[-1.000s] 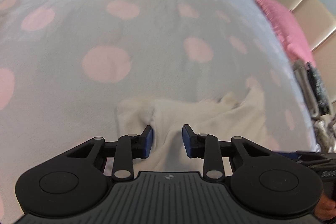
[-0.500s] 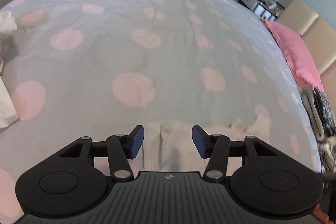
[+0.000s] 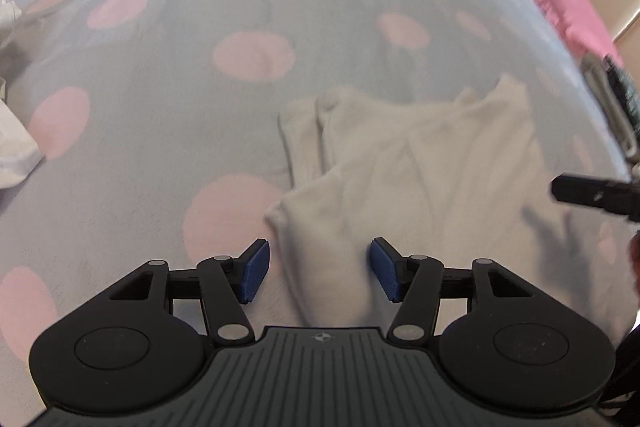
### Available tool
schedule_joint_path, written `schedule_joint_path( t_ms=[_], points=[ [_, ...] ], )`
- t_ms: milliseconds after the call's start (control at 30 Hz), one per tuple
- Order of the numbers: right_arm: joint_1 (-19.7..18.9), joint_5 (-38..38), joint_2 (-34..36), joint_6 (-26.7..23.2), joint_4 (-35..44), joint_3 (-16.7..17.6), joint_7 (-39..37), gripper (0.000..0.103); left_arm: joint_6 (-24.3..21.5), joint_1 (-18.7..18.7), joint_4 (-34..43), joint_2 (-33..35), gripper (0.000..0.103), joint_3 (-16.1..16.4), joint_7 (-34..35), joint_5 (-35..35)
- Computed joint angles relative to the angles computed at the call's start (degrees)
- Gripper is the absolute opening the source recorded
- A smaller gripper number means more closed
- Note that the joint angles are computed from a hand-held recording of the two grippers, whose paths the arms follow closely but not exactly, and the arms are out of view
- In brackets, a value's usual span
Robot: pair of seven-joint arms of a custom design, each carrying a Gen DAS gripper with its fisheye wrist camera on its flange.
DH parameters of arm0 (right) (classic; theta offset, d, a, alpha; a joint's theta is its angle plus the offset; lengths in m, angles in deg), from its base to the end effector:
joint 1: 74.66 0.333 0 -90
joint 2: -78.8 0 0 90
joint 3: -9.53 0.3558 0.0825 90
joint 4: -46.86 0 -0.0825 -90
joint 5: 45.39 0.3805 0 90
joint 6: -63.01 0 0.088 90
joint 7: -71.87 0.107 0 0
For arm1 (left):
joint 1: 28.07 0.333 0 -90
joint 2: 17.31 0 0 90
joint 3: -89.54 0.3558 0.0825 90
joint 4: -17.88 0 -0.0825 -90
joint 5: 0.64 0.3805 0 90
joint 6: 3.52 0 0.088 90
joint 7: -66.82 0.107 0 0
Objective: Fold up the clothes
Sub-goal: 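Grasp the folded shirt end with the left tool while the right tool grasps it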
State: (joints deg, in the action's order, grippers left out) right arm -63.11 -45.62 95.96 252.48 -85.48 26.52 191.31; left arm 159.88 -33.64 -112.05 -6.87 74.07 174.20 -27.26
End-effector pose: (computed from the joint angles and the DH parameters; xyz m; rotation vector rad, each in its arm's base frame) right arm 0.5168 0.2721 0.3444 -1.6717 1.7680 -0.1543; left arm 0.5420 -0.1785 0.3623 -1.8485 2.3466 -0.7086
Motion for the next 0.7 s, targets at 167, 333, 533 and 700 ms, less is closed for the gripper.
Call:
schedule_joint_path(
  t_ms=[167, 333, 533, 700],
  points=[
    [0.21, -0.11, 0.78, -0.88, 0.51, -0.03, -0.33, 0.089, -2.43, 2.9, 1.97, 2.04, 0.061, -2.3, 4.22, -11.07],
    [-0.97, 0.79, 2.33, -2.01, 1.27, 1.18, -0.74, 0.089, -2.78, 1.98, 2.97, 3.16, 0.064, -2.38, 6.86, -13.02],
    [-4.88, 1.71, 5.57, -0.16, 1.98, 5.12, -0.12, 0.088, -3.24, 2.62, 3.89, 3.97, 0.056, -2.98, 8.53, -15.7],
    [3.08, 2.15, 5.08, 0.49, 2.65, -2.71, 0.12, 0.054, -1.49, 2.05, 3.79, 3.8, 0.037, -3.65, 10.91, -17.85]
  ],
)
